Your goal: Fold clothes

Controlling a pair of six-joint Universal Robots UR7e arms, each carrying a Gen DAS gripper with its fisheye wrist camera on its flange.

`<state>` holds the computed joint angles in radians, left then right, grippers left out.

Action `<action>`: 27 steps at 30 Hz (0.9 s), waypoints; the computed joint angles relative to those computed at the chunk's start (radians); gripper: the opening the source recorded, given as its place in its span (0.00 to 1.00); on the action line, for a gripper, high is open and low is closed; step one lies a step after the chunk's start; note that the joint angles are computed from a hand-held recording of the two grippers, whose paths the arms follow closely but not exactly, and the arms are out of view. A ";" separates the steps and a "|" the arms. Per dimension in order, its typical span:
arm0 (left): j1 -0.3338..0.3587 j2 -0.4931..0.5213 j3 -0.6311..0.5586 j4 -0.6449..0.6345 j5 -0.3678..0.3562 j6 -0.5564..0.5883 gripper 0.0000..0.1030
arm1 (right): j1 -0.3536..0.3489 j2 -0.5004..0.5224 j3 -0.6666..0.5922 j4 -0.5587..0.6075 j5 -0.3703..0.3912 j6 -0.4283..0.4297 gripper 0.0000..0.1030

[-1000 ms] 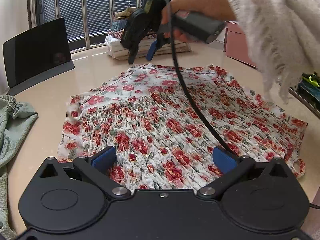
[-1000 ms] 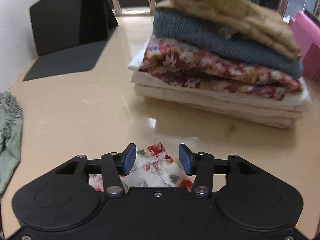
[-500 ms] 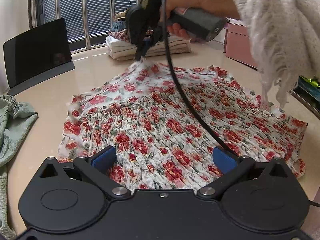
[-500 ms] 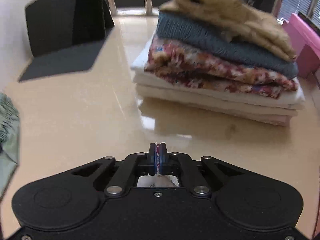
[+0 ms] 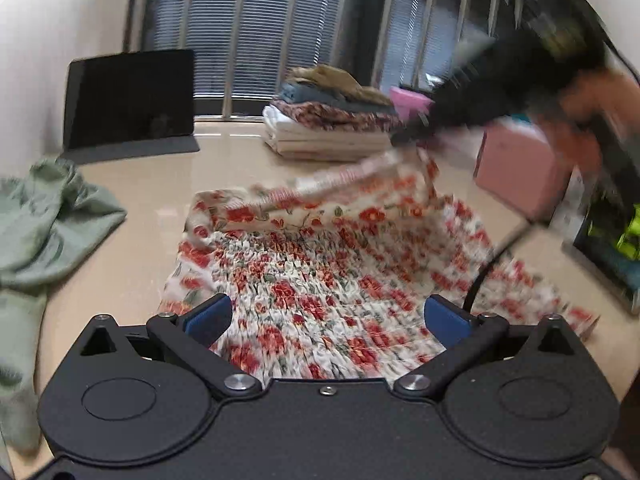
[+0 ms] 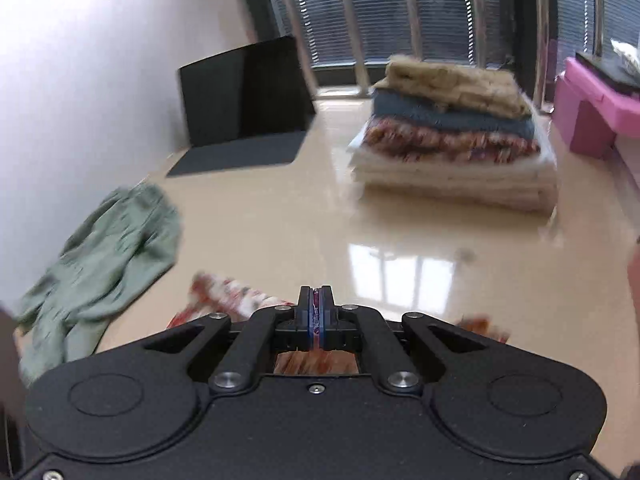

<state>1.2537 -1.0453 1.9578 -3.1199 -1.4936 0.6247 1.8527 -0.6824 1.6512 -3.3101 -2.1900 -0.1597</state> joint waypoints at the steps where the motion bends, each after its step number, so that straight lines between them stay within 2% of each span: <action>1: 0.001 -0.007 0.005 -0.001 -0.006 -0.011 1.00 | -0.005 -0.008 0.031 -0.010 0.018 0.000 0.01; 2: 0.001 -0.015 0.010 -0.001 -0.013 -0.022 1.00 | -0.011 -0.015 0.060 -0.018 0.035 0.004 0.02; 5: -0.007 -0.033 0.030 -0.029 -0.001 -0.010 1.00 | -0.030 -0.015 0.127 -0.032 0.079 0.055 0.13; 7: -0.011 -0.051 0.037 -0.026 -0.005 -0.002 1.00 | -0.040 -0.025 0.186 -0.088 0.115 0.104 0.32; 9: -0.012 -0.070 0.024 0.013 -0.016 -0.004 1.00 | -0.043 -0.033 0.243 -0.193 0.133 0.122 0.36; 13: -0.026 -0.075 -0.048 0.106 0.004 -0.052 1.00 | -0.040 -0.055 0.313 -0.360 0.072 0.158 0.42; 16: -0.030 -0.045 -0.158 0.262 0.007 -0.133 0.98 | -0.049 -0.078 0.328 -0.403 -0.005 0.226 0.44; 17: -0.031 -0.026 -0.200 0.314 0.009 -0.162 0.97 | -0.062 -0.088 0.327 -0.403 0.000 0.252 0.44; 20: -0.031 0.050 -0.331 0.438 0.040 -0.280 0.85 | -0.101 -0.108 0.309 -0.386 0.033 0.322 0.44; 21: -0.027 0.078 -0.379 0.485 0.045 -0.323 0.76 | -0.114 -0.110 0.298 -0.376 0.047 0.347 0.44; 23: -0.015 0.136 -0.471 0.570 0.054 -0.420 0.70 | -0.144 -0.114 0.273 -0.323 0.080 0.396 0.44; 25: -0.005 0.184 -0.538 0.620 0.056 -0.479 0.53 | -0.164 -0.110 0.244 -0.270 0.095 0.435 0.44; 26: -0.004 0.201 -0.556 0.627 0.070 -0.492 0.50 | -0.170 -0.106 0.230 -0.244 0.097 0.451 0.44; 27: -0.005 0.218 -0.572 0.631 0.086 -0.500 0.42 | -0.176 -0.101 0.215 -0.222 0.098 0.463 0.44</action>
